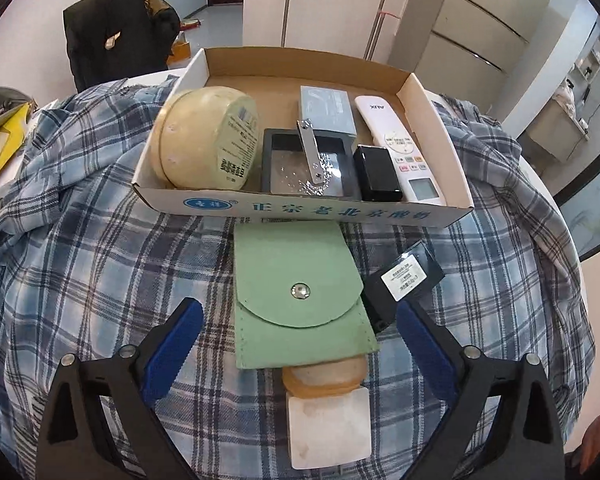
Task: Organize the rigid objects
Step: 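Move the left gripper to the green felt pouch and grasp it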
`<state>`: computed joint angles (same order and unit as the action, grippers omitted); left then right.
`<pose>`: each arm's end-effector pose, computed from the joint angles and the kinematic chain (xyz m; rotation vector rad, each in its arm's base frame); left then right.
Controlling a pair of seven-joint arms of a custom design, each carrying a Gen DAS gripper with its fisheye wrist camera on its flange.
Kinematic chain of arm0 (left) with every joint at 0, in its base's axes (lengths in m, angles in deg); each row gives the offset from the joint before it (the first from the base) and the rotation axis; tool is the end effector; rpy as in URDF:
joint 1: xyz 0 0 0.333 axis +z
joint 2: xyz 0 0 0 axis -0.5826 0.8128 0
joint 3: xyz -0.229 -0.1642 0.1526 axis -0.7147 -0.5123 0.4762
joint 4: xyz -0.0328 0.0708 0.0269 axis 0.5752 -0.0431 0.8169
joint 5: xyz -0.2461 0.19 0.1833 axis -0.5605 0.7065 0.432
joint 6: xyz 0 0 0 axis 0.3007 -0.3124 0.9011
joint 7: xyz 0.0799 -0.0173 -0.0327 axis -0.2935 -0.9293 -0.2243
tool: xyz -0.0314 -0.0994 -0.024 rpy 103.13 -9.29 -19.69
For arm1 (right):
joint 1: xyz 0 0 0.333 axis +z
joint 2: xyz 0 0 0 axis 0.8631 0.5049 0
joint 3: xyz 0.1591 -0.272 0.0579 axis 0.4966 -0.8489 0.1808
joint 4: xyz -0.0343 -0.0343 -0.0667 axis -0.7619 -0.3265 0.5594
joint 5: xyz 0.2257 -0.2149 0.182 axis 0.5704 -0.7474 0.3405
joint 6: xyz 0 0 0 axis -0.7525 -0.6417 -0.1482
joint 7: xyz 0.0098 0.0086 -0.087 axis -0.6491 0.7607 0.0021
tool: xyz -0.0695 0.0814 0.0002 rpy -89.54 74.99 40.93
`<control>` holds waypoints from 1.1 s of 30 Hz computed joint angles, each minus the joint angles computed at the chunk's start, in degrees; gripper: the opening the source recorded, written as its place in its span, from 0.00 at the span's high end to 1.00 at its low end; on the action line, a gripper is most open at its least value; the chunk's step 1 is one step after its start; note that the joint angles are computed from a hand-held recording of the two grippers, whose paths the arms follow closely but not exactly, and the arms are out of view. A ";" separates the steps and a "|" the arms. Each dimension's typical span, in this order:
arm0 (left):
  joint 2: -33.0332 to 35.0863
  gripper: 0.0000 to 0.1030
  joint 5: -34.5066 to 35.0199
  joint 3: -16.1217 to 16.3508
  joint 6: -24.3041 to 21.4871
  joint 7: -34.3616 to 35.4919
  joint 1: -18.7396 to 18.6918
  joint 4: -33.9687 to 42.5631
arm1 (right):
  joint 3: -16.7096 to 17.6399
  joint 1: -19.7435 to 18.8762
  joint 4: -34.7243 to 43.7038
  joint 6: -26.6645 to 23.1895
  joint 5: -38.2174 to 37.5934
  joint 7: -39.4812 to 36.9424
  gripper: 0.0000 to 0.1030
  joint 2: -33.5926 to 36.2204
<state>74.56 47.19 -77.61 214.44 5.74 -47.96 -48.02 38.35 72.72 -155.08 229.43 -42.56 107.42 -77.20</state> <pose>0.5269 -0.2267 0.3634 -2.1789 1.8303 -0.5539 0.4774 0.1361 0.4360 -1.5156 1.4596 -0.6667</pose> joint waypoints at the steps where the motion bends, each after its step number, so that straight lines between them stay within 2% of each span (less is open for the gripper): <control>1: 0.19 0.04 0.01 -0.05 -0.31 0.10 -0.10 0.27 | -0.01 -0.09 -0.05 -0.20 -0.46 0.20 0.00 -0.06; 2: 0.54 0.05 -0.17 -0.24 -0.87 0.72 -0.08 0.77 | -0.01 -0.06 -0.02 -0.29 -0.35 -0.02 0.00 -0.01; 4: 1.30 0.12 -2.71 -1.44 -2.00 3.57 0.69 1.80 | -0.01 0.05 0.03 -0.61 0.29 -0.54 0.00 -0.03; 6: 2.31 0.13 -5.93 -2.61 -3.31 7.04 1.58 3.00 | -0.09 -0.32 0.07 -0.99 -0.87 0.51 0.00 -0.04; 10: 2.76 0.25 -7.40 -1.87 -3.56 6.94 1.18 3.17 | -0.16 -0.70 0.11 -1.51 -2.07 1.62 0.00 -0.11; 12: 2.44 0.29 -10.69 -3.19 -2.72 9.99 2.63 2.53 | -0.16 -0.71 0.25 -1.67 -2.19 1.53 0.00 -0.03; 14: 1.76 0.29 -11.62 -3.03 -2.02 11.04 2.81 1.66 | -0.09 -0.32 0.45 -2.13 -0.63 0.00 0.00 0.06; 16: 0.53 0.29 -9.63 -1.54 -0.64 9.19 1.85 0.22 | -0.03 -0.20 0.49 -2.09 0.04 -0.54 0.00 0.20; 19: -1.67 0.30 -7.69 -1.05 1.62 9.04 1.67 -2.00 | 0.03 -0.11 0.81 -2.49 0.90 -1.20 0.00 0.48; 21: -2.75 0.30 -7.64 -1.39 2.09 9.95 1.88 -2.88 | 0.08 0.03 1.10 -3.01 1.78 -1.95 0.00 0.75; 25: -6.54 0.30 -12.61 -3.66 3.30 16.38 3.13 -7.53 | 0.44 -0.49 1.89 -4.72 0.72 -1.09 0.00 1.33; 29: -8.78 0.30 -13.49 -4.06 4.42 18.52 1.64 -11.52 | 0.48 0.23 2.26 -5.44 3.16 -3.61 0.00 1.74; 33: -10.80 0.30 -12.63 -4.22 7.04 17.71 -0.10 -15.37 | 0.68 0.47 2.41 -5.88 4.57 -5.02 0.00 1.91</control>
